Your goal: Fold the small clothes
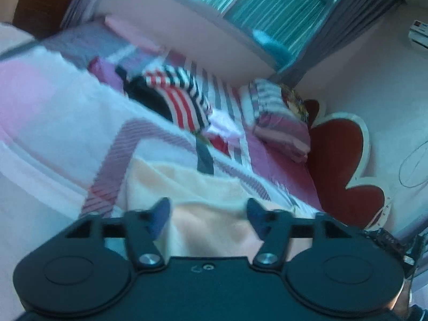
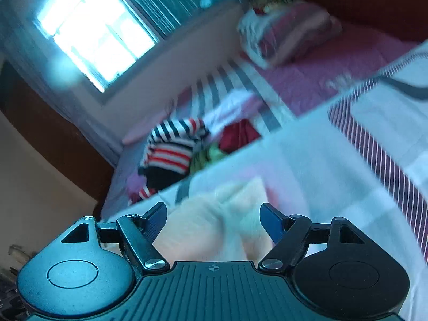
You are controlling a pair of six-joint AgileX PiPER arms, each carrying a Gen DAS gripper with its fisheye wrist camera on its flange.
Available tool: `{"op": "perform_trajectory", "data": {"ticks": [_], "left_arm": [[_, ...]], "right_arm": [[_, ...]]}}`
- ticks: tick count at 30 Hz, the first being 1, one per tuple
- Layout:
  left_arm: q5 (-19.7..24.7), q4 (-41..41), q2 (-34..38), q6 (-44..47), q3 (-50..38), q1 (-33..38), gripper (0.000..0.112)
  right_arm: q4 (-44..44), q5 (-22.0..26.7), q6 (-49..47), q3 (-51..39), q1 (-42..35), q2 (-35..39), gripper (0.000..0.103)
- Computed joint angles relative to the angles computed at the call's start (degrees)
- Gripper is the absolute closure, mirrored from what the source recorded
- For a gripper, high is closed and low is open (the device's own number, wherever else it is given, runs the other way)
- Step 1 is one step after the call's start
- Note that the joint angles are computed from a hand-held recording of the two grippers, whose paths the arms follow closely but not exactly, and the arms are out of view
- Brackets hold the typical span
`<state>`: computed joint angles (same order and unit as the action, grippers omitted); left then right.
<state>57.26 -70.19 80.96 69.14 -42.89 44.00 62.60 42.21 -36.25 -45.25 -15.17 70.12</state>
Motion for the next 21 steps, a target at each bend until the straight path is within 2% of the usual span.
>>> {"op": "perform_trajectory", "data": {"ticks": [1, 3, 5, 6, 9, 10, 11, 12, 13, 14, 15, 16, 18, 21], "left_arm": [[-0.11, 0.22, -0.45, 0.33, -0.10, 0.01, 0.050], [-1.89, 0.77, -1.99, 2.08, -0.01, -0.59, 0.050], [-2.70, 2.45, -2.53, 3.20, -0.75, -1.84, 0.051], [-3.13, 3.56, -2.45, 3.40, -1.18, -2.80, 0.052], [-10.88, 10.73, -3.37, -0.17, -2.23, -9.52, 0.054], [-11.94, 11.85, -3.34, -0.93, -2.30, -10.53, 0.057], [-13.20, 13.49, -3.10, -2.52, -2.53, -11.75, 0.073], [-14.40, 15.90, -2.58, -4.94, -3.05, -13.22, 0.081], [-14.84, 16.00, -2.37, -5.07, -3.06, -13.66, 0.082], [-14.28, 15.31, -2.30, -4.19, -3.02, -13.43, 0.092], [-13.74, 15.18, -1.97, -3.96, -3.22, -13.27, 0.102], [-13.96, 14.05, -2.13, -2.82, -2.83, -12.94, 0.109], [-13.77, 9.68, -3.09, 0.73, -1.43, -11.49, 0.109], [-12.85, -1.59, -6.87, 11.44, 3.27, -8.19, 0.110]], "right_arm": [[1.88, 1.82, -2.67, 0.03, -1.44, 0.39, 0.027], [0.03, 2.57, -4.77, -1.00, -1.22, 0.80, 0.030], [-2.38, 3.07, -6.40, -1.95, 0.17, 1.34, 0.043], [-4.15, 2.75, -6.01, -2.31, 1.45, 1.67, 0.043], [-7.56, 0.42, -6.05, -2.41, 4.94, 2.77, 0.047], [-8.22, 0.11, -6.32, -2.42, 5.71, 3.05, 0.052], [-8.97, -0.99, -6.15, -2.16, 7.09, 3.34, 0.059], [-10.78, -2.31, -5.18, -2.12, 8.70, 3.75, 0.064], [-13.28, -3.59, -3.75, -2.10, 10.22, 3.91, 0.077], [-16.68, -5.06, -1.42, -2.49, 12.10, 4.35, 0.086], [-18.24, -5.60, -0.82, -2.50, 12.85, 4.45, 0.089], [-17.87, -5.61, -1.82, -2.28, 12.97, 4.28, 0.101], [-16.17, -7.30, -5.18, -0.78, 12.68, 2.83, 0.102], [-5.50, -9.46, -16.04, 2.67, 9.91, -1.05, 0.102]]}}
